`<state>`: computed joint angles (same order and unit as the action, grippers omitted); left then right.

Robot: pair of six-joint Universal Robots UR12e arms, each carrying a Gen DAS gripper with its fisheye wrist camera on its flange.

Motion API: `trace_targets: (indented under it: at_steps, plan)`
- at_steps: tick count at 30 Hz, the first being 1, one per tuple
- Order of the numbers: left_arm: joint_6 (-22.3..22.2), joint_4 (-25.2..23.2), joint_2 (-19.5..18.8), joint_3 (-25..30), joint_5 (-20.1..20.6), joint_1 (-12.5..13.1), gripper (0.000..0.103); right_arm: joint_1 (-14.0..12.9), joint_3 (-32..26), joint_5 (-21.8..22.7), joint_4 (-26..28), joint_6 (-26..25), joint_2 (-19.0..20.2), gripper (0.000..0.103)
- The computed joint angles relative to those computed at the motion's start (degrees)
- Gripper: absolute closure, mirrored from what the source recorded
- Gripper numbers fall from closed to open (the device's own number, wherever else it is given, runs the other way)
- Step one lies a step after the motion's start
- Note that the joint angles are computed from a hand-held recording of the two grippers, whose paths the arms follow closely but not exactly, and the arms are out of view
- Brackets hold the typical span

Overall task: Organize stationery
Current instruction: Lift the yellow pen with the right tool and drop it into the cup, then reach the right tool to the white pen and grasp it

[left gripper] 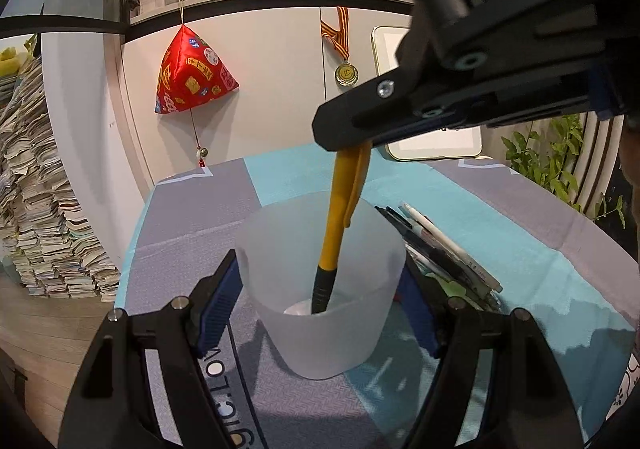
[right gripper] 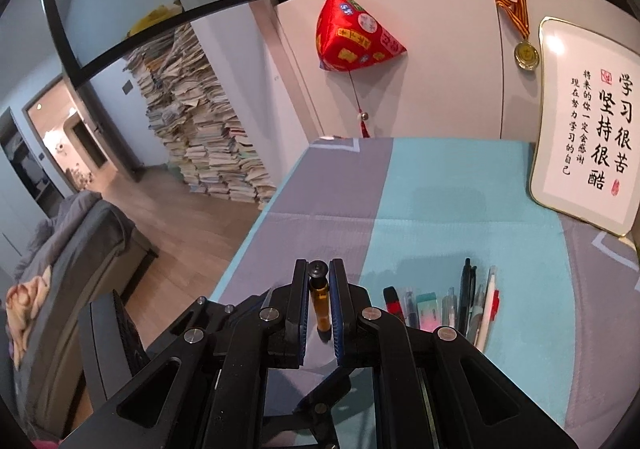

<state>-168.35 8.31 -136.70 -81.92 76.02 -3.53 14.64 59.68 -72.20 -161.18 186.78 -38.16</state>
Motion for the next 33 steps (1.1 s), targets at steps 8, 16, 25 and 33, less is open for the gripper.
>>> trace_targets:
  at_steps: [8, 16, 25, 33]
  plan:
    - [0.38, -0.24, 0.02, 0.07, 0.09, 0.15, 0.030, -1.10, 2.82, 4.15, -4.63, 3.40, -1.13, 0.092]
    - [0.51, -0.25, 0.07, 0.04, 0.12, 0.17, 0.030, -1.60, 4.80, 2.61, -6.72, 5.98, -2.13, 0.092]
    - [0.55, -0.33, 0.10, 0.06, 0.23, 0.18, 0.030, -1.57, 4.91, 3.17, -6.21, 5.27, -2.14, 0.092]
    - [0.69, -0.42, 0.13, 0.08, 0.25, 0.24, 0.029, -2.39, 7.07, -3.52, -5.18, 8.90, -3.11, 0.092]
